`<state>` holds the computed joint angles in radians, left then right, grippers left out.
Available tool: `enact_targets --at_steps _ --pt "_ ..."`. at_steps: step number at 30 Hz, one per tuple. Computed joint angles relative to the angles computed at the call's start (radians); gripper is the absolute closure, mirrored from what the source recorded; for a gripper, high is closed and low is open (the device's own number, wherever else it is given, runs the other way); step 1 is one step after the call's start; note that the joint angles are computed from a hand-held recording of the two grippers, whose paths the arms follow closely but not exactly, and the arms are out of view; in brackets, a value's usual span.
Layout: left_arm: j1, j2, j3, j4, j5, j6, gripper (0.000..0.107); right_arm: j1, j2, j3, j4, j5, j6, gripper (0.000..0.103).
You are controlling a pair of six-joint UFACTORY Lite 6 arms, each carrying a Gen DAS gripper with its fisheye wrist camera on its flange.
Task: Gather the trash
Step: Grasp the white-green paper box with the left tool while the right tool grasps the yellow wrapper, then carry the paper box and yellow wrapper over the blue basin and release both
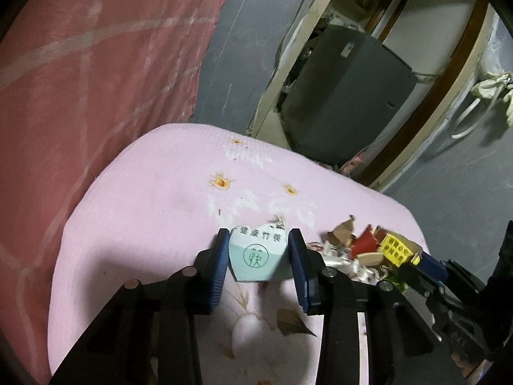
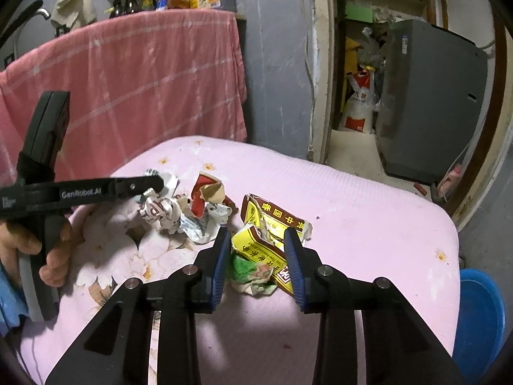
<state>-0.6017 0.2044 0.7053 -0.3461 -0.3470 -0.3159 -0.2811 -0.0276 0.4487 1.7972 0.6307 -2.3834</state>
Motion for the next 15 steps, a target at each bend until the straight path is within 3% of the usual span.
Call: enact_targets --at_steps 4,10,15 --pt "-0.088 -0.095 -0.099 -0.200 -0.100 0.144 0.076 -0.090 -0.027 -0.029 -0.027 0.093 -0.005 0.079" --pt "-0.315 -0.191 -0.183 -0.589 -0.272 0.424 0.076 -0.157 -0.041 -0.052 -0.078 0.139 0.019 0.080" --pt "-0.457 -0.206 -0.185 -0.752 -0.355 0.510 0.076 -0.244 -0.070 -0.095 -0.105 0.209 0.010 0.081"
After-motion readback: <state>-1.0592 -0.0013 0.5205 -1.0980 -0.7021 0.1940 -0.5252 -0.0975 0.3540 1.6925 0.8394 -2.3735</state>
